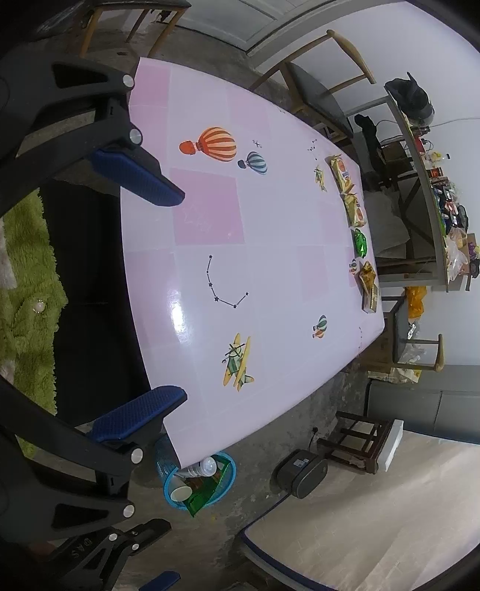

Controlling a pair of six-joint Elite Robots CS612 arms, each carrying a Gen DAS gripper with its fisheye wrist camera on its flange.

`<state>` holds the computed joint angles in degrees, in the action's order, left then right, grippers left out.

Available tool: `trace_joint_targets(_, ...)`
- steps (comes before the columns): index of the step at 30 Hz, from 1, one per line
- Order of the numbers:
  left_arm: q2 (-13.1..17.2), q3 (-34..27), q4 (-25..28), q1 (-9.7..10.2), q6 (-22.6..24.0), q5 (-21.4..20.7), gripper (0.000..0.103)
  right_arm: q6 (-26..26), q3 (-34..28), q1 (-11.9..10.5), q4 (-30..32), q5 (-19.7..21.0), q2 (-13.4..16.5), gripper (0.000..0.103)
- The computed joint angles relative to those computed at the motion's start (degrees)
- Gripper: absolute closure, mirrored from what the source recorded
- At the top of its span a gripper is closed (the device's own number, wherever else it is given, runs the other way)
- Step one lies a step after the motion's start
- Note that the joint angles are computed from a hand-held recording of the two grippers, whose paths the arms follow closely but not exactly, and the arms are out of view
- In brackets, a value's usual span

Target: Collect trash

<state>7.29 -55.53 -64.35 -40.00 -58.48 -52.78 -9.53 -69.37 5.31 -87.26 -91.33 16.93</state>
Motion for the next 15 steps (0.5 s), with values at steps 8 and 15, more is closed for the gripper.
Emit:
trace_joint_targets(8, 0.56, -1.23, -2.24, 0.05, 2.94, 0.23, 0.009, 1.22, -1.61, 0.47, 0.09, -0.69, 0.33, 0.006)
trace_joint_targets(15, -0.36, 0.43, -1.68, 0.25, 2.65, -0.20, 0.009, 0.73, -0.27, 0.25, 0.17, -0.59, -0.15, 0.006)
